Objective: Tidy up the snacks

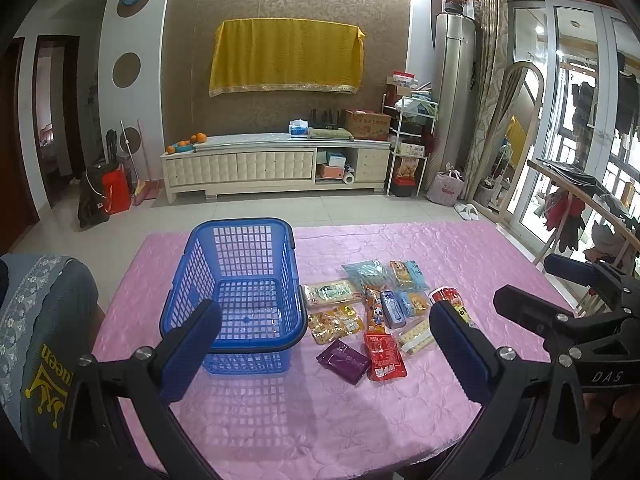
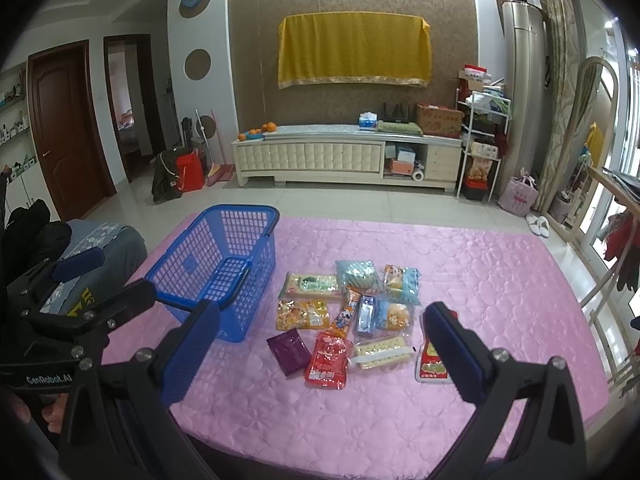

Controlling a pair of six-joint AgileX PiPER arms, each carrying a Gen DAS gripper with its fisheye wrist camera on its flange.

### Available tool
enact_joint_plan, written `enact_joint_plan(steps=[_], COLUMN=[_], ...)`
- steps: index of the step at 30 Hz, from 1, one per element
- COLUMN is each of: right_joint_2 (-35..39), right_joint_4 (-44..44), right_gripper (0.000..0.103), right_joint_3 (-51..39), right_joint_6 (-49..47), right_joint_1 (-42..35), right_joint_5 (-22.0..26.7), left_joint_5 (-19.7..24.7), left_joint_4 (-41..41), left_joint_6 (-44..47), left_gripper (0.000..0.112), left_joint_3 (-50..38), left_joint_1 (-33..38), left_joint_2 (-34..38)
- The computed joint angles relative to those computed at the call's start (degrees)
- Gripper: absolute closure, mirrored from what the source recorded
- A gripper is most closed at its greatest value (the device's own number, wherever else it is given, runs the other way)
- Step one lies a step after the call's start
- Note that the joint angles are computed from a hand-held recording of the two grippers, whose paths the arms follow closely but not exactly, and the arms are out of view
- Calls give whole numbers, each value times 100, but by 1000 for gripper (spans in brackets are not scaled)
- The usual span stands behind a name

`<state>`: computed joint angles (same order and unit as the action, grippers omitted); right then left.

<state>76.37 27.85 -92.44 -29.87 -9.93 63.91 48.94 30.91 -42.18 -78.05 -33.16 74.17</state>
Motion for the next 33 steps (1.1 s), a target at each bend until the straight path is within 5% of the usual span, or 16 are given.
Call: enact_joint_plan(steps=[33], right_joint_2=[-20], right_joint_4=[-101], right_gripper=[0], right_joint_3=[-70], right_joint_6=[8], right_joint_1=[84], right_joint_5=[160], left_joint_5=[-30], left_joint_4=[-112], left_joint_6=[81], left_gripper=[9], left_joint_3=[95], left_joint_1=[28], left_joint_2=[-61])
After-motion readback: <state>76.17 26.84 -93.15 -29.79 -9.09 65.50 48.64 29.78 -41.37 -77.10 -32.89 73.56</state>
